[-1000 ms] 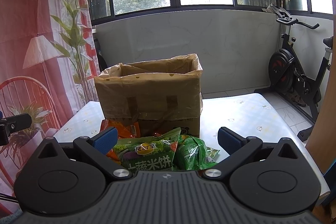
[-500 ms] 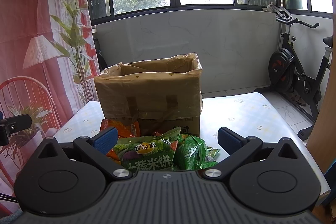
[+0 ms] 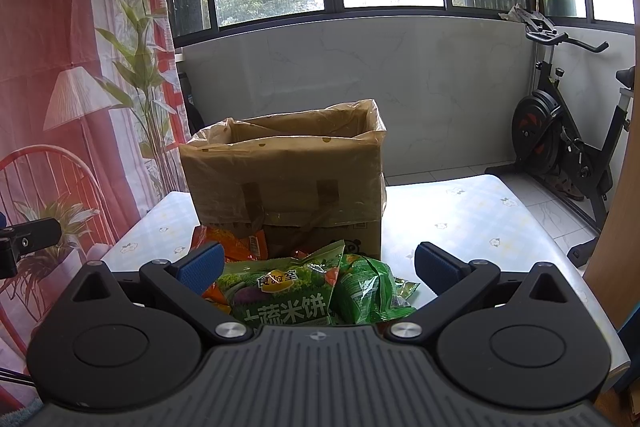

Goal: Organize snacks

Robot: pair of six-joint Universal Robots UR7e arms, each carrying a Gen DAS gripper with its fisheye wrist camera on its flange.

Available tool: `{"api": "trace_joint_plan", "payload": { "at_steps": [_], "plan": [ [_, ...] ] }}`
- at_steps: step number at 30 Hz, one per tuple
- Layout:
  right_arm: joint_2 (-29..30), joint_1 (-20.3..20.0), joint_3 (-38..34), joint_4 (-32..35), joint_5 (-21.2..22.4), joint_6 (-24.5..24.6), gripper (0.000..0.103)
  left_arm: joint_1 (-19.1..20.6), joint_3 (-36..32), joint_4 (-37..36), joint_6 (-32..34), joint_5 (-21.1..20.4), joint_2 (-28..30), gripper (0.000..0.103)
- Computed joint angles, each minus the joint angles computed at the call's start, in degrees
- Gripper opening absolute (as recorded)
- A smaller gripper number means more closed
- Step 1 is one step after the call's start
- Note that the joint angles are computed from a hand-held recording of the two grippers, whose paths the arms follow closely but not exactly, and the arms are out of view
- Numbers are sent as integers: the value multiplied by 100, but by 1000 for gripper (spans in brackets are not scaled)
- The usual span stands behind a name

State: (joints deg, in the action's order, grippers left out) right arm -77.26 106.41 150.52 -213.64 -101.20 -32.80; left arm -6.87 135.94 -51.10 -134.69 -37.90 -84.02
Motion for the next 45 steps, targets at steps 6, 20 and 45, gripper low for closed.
{"api": "trace_joint_plan", "payload": {
  "at_steps": [6,20,45],
  "plan": [
    [29,-14,8,-30,5,-3,103,10,3,-33,6,2,18,103],
    [58,-31,12,12,-17,54,103,30,11,-137,67,-46,-11,103],
    [2509,-1321,-44,-2685,1690,-1616,103,1258,702,-1061,443,794,-404,102]
  ]
}}
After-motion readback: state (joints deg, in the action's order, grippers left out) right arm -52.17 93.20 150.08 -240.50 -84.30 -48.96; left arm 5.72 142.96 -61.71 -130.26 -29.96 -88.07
